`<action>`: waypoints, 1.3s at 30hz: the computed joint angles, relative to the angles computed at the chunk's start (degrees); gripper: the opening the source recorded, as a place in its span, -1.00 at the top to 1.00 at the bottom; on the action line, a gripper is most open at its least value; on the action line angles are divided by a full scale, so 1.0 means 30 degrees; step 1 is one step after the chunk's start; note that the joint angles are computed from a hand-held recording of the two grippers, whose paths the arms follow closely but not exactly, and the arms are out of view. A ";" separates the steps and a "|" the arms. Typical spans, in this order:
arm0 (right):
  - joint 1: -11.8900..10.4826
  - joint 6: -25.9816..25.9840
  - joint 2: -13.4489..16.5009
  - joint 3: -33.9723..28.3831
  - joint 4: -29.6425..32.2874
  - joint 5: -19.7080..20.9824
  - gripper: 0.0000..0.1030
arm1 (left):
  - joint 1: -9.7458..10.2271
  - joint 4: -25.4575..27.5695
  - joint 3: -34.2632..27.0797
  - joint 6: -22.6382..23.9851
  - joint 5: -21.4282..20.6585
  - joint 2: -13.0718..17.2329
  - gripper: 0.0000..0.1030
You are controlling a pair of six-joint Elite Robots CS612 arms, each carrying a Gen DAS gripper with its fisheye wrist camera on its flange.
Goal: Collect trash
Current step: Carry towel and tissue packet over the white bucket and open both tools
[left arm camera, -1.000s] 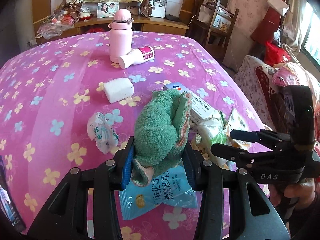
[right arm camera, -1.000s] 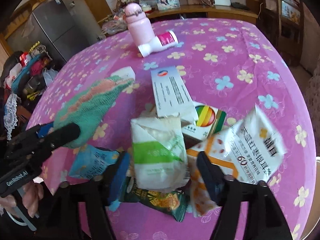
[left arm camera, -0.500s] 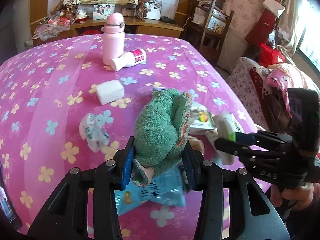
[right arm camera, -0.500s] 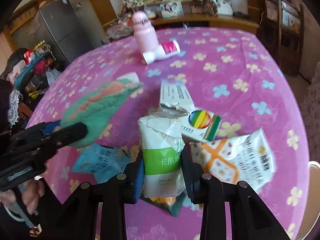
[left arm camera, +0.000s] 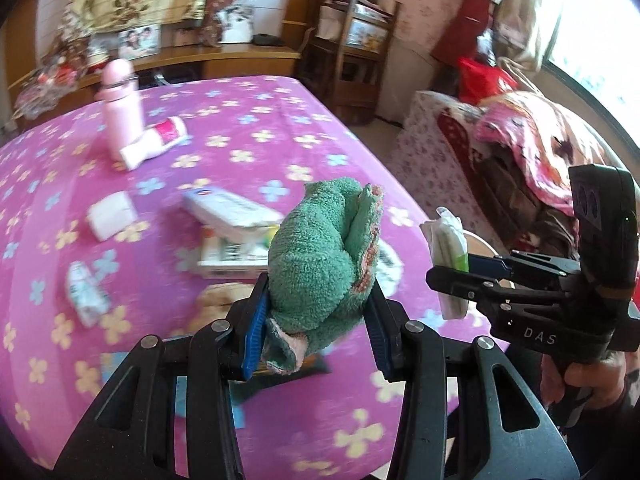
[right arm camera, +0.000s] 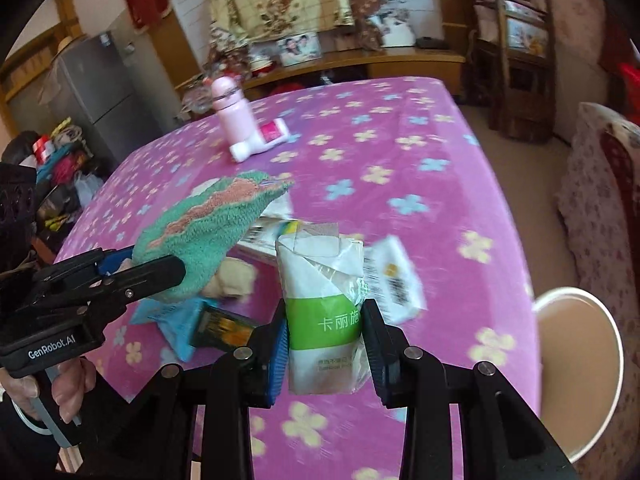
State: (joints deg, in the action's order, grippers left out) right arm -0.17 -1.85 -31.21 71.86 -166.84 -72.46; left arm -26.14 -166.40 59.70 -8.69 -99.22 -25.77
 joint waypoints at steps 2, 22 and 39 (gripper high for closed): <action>-0.0210 0.0181 -0.0231 0.0490 -0.0450 -0.0434 0.35 | -0.0235 0.0252 -0.0304 0.0286 -0.0185 0.0125 0.19; -0.2353 0.2601 -0.1333 0.3502 -0.2025 -0.3141 0.35 | -0.2129 0.2995 -0.3911 0.1942 -0.1254 0.1958 0.19; -0.3439 0.4107 -0.1022 0.4047 -0.1190 -0.3718 0.35 | -0.2923 0.6258 -0.7590 0.2193 -0.2399 0.4043 0.19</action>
State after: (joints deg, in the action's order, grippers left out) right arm -10.49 10.47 -34.28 84.00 -170.41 -83.61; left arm -34.91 -147.63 36.93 -2.11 -106.42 -13.64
